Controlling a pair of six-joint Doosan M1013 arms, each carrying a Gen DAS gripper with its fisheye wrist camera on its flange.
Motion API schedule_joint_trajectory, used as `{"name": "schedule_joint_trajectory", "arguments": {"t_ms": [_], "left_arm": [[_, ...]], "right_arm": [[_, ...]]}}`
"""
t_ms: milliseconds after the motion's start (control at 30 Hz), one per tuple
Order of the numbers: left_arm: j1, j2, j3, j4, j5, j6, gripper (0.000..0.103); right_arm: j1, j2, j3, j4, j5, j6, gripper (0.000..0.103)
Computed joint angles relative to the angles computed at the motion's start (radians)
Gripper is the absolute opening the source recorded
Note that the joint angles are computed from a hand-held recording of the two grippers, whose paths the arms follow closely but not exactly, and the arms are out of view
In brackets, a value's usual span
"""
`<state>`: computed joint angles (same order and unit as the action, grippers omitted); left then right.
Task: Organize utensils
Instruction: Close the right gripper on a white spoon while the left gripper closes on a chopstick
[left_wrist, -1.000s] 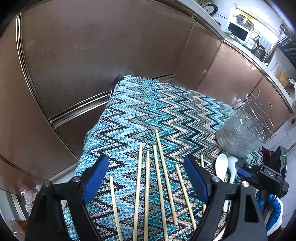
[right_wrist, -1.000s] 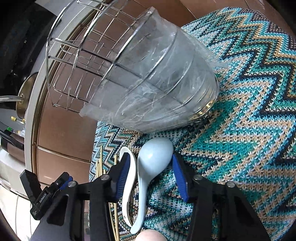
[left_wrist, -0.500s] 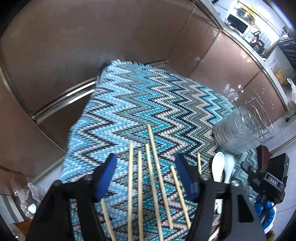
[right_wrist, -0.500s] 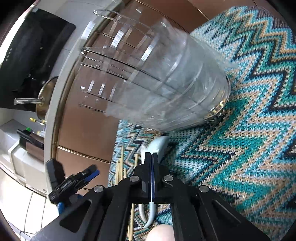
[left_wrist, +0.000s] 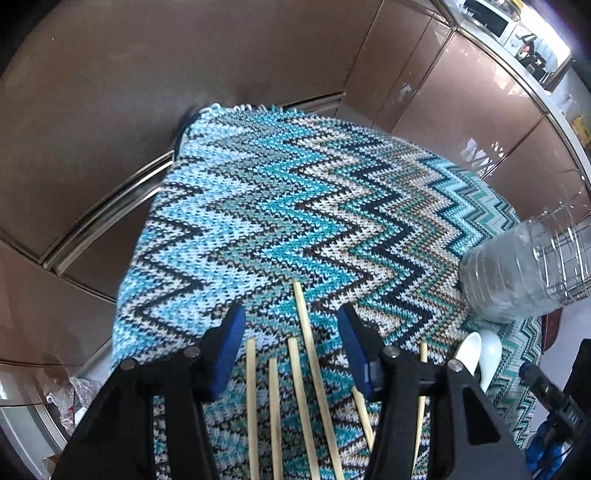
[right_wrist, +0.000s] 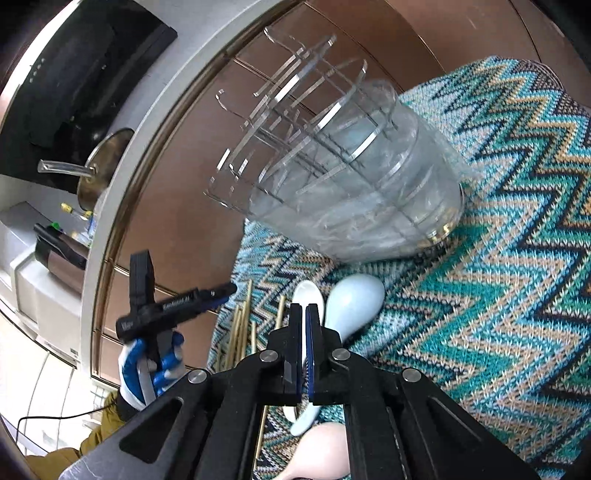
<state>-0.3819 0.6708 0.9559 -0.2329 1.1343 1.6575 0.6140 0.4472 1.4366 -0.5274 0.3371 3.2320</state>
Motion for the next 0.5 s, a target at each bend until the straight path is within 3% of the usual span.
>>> {"name": "schedule_joint_trajectory", "arguments": {"t_ms": [133,267,400,500], "left_arm": [[-0.007,0.021,-0.026,0.007,0.035,0.008,0.033],[-0.012,0.034,-0.040,0.005,0.054,0.010,0.028],[-0.014,0.041,-0.048,0.005,0.064,0.001,0.026],[-0.013,0.041,-0.050,0.006,0.069,0.002,0.026]], "right_arm": [[0.004,0.031,-0.059,0.101,0.097,-0.137,0.028],[0.024,0.082,-0.176,0.104,0.318,-0.260,0.048],[0.028,0.128,-0.260,0.151,0.431,-0.340,0.048],[0.022,0.118,-0.231,0.161,0.386,-0.282,0.048]]}}
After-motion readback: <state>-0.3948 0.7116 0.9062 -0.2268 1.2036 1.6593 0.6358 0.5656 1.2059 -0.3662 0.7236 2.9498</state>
